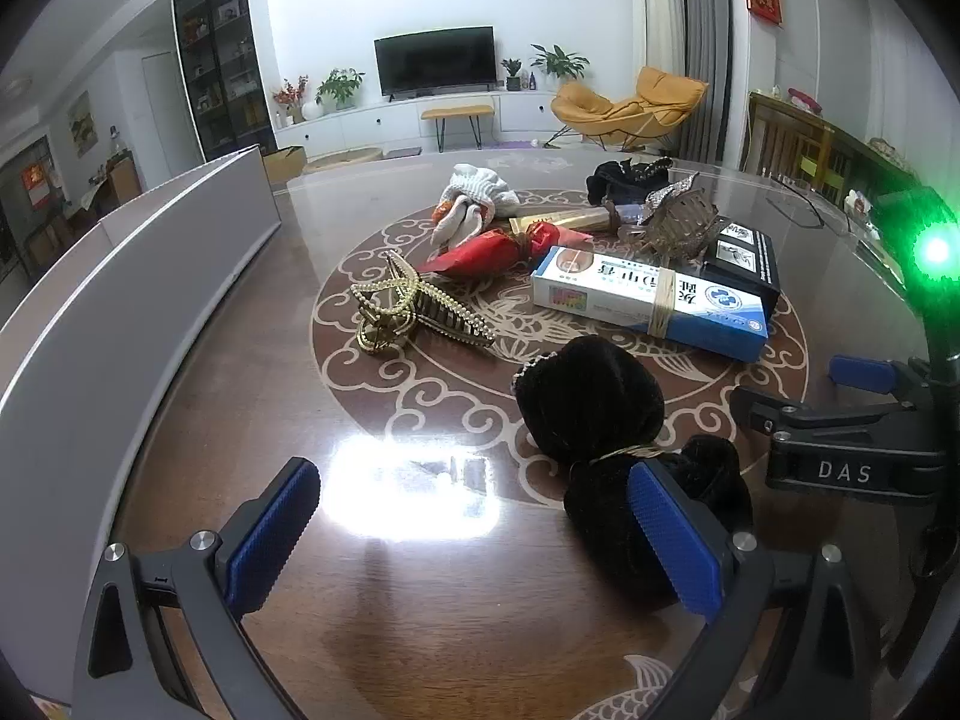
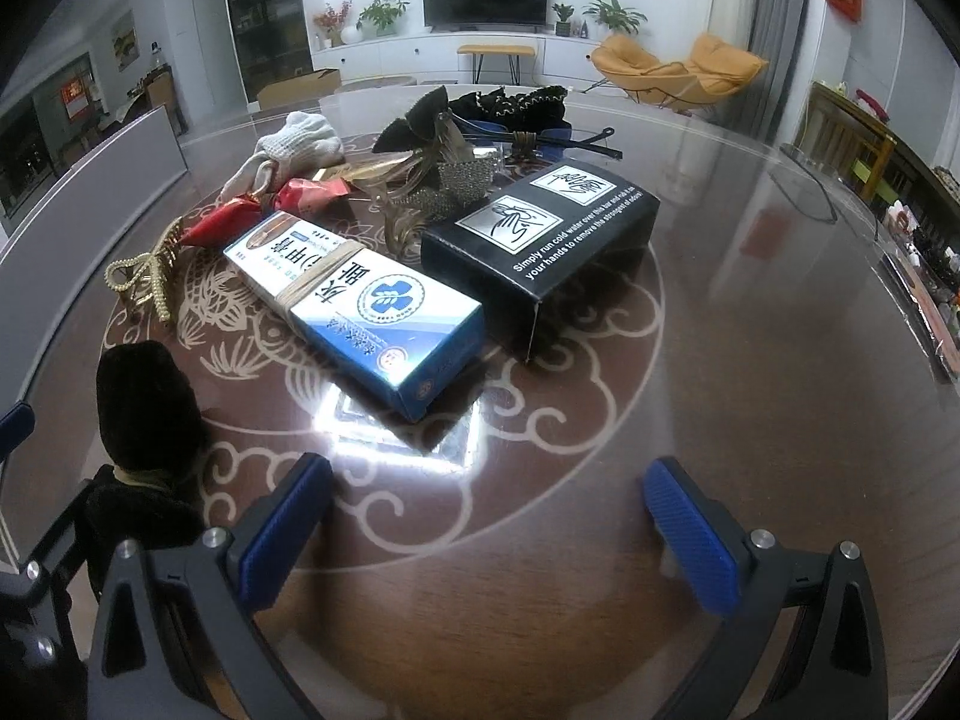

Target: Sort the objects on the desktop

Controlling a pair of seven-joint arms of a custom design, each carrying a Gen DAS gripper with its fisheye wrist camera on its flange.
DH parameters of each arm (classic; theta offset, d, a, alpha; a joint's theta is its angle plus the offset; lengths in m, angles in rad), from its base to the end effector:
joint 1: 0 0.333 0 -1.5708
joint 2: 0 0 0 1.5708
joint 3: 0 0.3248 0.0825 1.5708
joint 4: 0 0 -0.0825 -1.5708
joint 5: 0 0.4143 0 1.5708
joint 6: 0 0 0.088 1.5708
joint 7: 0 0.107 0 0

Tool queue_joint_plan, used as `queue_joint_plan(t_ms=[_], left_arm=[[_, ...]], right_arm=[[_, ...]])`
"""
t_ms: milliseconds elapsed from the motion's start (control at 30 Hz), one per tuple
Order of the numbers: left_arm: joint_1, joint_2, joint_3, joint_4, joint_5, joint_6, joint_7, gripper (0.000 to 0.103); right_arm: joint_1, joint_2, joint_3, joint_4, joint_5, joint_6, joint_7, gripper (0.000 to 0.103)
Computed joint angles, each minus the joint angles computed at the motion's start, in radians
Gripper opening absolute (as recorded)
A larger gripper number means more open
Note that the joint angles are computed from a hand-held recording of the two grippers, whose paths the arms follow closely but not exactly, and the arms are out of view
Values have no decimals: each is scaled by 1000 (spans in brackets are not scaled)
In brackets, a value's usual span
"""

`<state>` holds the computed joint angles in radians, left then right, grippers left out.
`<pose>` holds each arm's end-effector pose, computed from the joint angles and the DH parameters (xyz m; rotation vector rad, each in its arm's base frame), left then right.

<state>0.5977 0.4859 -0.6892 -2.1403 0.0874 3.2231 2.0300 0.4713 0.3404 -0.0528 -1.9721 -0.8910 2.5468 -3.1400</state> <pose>0.6400 -0.0426 0.2903 -1.3461 2.1955 -0.8158 0.5934 0.2766 0.3055 -1.4451 2.3007 -0.7464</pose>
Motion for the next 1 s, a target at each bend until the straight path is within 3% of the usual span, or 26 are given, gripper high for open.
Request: queue_joint_plan(t_ms=[267, 433, 567, 700, 1000], left_arm=[[-20, -1, 23, -5, 44, 28, -25, 103], [16, 27, -10, 3, 66, 44, -33, 103], [-7, 13, 16, 3, 84, 29, -42, 103], [-38, -6, 47, 5, 73, 5, -46, 103], [-21, -3, 20, 3, 19, -2, 13, 103]], right_arm=[[1, 0, -1, 0, 1, -1, 1, 103], [1, 1, 0, 1, 1, -2, 2, 103], [1, -1, -1, -1, 0, -1, 2, 103], [1, -1, 0, -1, 0, -1, 2, 103], [1, 0, 0, 0, 1, -3, 5, 103]])
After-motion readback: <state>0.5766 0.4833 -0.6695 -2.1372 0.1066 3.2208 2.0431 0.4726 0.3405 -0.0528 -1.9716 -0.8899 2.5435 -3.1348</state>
